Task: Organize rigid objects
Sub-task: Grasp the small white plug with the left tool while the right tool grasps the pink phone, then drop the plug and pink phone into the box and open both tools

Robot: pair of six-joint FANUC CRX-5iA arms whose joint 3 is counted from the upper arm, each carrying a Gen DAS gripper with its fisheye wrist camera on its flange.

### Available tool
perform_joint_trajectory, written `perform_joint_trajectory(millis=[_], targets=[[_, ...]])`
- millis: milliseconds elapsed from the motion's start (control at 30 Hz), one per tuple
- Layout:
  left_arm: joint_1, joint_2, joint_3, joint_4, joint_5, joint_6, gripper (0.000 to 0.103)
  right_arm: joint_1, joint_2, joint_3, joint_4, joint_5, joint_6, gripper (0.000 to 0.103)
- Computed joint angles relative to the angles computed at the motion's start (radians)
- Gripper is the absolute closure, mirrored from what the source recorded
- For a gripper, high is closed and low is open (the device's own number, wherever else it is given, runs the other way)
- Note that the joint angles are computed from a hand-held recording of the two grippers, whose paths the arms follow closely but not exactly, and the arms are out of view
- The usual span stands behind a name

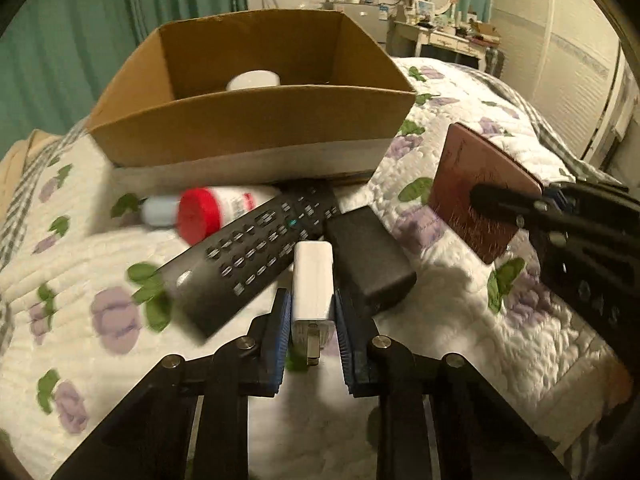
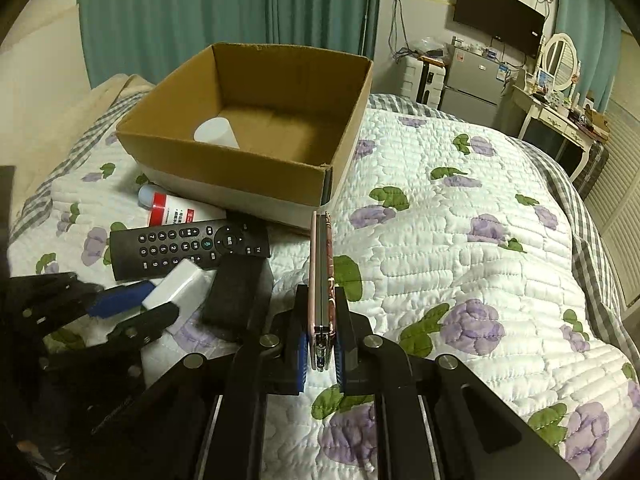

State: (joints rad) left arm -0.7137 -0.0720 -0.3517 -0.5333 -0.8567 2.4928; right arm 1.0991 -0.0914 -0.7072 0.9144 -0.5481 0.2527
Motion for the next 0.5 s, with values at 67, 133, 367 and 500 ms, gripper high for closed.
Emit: perform_joint_trajectory(millis=[67, 133, 367, 500], targets=[[0.012, 0.023, 0.006, 0.010, 0.023, -0.015, 0.080, 0.000, 0.004, 0.003, -0.006, 0.001, 0.007, 0.094], [0.001, 0.019, 0.010, -0.007, 0.018, 0.004, 0.081, -0.002, 0.007, 0.003, -0.012, 0.007, 0.012, 0.094], [-0.075, -0.076, 0.043, -0.121, -0.061, 0.114, 0.081, -0.003, -0.032, 0.001, -0.021, 0.039, 0.020, 0.094], [-0.081, -0.128, 0.087, -0.163, -0.104, 0.111, 0.081, -0.011, -0.070, 0.027, 0.005, 0.050, 0.034, 0.094]])
